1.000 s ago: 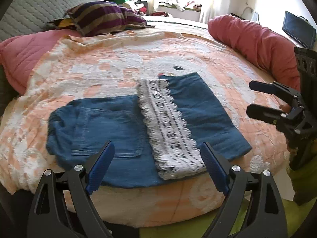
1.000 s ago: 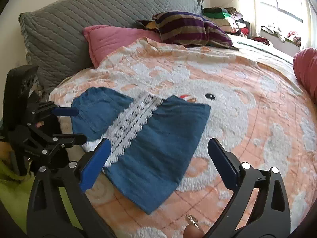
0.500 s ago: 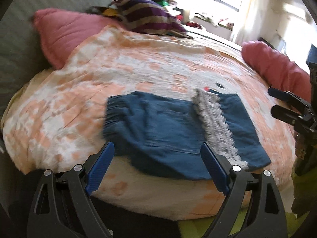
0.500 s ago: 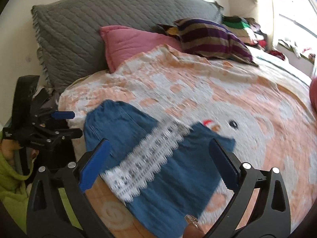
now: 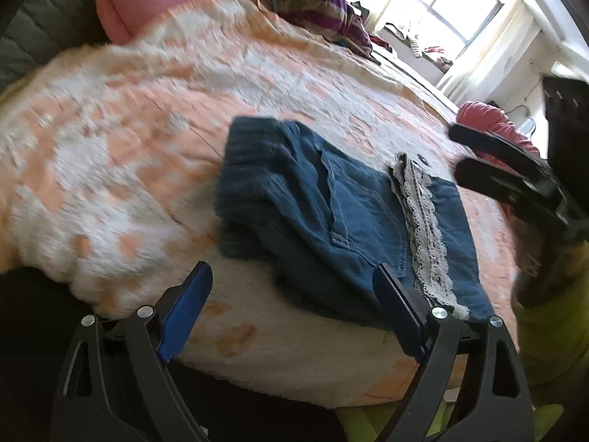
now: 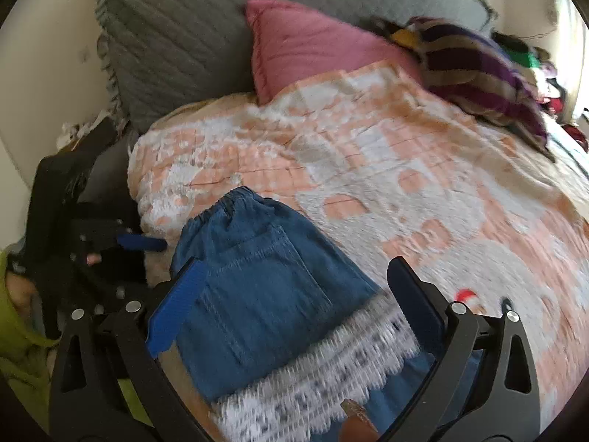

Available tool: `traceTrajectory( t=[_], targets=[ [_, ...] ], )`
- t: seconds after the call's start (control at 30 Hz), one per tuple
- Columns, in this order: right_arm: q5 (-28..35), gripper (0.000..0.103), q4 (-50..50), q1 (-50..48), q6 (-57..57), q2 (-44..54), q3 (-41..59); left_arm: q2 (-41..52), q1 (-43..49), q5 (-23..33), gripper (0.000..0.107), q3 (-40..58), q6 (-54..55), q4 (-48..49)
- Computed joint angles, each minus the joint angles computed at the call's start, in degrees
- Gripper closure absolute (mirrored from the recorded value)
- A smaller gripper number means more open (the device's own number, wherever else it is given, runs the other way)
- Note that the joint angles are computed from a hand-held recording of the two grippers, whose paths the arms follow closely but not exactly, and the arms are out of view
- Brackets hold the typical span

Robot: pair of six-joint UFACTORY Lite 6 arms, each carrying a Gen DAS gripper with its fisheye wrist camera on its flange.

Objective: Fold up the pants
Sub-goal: 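Grasp the waistband end of the pants with the right tool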

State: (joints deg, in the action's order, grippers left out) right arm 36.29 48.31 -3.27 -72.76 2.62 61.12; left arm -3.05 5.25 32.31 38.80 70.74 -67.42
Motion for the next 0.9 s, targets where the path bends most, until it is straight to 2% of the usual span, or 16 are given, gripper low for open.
traceTrajectory(
  t=[0.23,0.33,0.5,0.57,0.63,0.7,0.83,0.9],
  targets=[
    [1.82,0.009,-7.66,8.73,8.45,17.12,16.64,6.59,-0.08,0.69,0.019,1.30,7.03,-6.96],
    [5.30,0.009,-11.83,11.13,14.79,26.81,27.02,7.96,0.39,1.48,0.019,1.92,8.79,-8.32],
    [12.33,0.010,-15.21,13.73,18.79,39.34,41.07,9.23,1.63,3.26,0.019,2.60,9.94,-9.01],
    [14.64,0.017,-15.49,14.13,19.30,43.04,44.92,9.69,1.67,3.61,0.019,2.90,10.24,-9.44],
    [19.65,0.046,-13.80,13.91,18.22,46.81,49.07,9.98,2.16,4.30,0.019,3.00,10.46,-9.66],
    [18.18,0.050,-12.67,13.96,14.93,44.81,45.86,10.52,2.68,5.09,0.019,3.25,10.70,-10.04],
    [19.94,0.073,-7.62,10.25,9.67,40.63,41.95,9.72,2.40,5.20,0.016,3.11,10.81,-9.74],
    [21.06,0.078,-4.20,7.52,6.33,37.43,39.08,9.53,1.98,4.79,0.016,3.47,9.87,-9.34]
  ],
)
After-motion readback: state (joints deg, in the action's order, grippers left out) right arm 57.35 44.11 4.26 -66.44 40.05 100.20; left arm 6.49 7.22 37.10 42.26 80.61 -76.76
